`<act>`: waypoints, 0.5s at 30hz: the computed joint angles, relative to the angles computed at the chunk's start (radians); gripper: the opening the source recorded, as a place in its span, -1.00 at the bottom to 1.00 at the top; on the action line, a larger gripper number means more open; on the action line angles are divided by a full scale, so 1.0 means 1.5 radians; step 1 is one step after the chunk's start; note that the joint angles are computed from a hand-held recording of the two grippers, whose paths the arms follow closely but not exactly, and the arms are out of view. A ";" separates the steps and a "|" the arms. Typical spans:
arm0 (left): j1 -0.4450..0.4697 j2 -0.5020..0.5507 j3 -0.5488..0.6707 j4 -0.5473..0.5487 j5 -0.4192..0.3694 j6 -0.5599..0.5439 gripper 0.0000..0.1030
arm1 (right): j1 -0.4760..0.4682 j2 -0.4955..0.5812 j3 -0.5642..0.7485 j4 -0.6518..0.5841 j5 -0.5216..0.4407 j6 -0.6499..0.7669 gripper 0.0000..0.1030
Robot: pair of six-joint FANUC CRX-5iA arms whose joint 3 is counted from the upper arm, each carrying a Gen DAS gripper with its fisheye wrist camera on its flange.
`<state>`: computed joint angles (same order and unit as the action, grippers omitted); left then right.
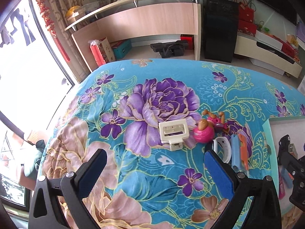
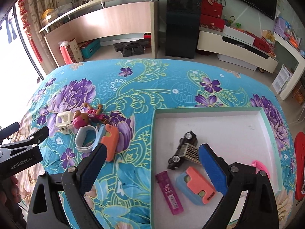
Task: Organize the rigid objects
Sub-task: 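Move both tools back over the pile of items, then grasp the white plastic clip with the left tool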
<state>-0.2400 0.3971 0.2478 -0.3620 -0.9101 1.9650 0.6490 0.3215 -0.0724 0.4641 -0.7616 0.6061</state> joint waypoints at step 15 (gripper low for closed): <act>0.053 0.014 -0.022 0.052 0.007 -0.010 1.00 | 0.015 0.105 0.122 -0.096 -0.030 0.107 0.88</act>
<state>-0.1602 0.4186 0.2154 -0.2845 -0.8994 1.9493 0.6714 0.4783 0.1099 0.3200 -0.8068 0.7668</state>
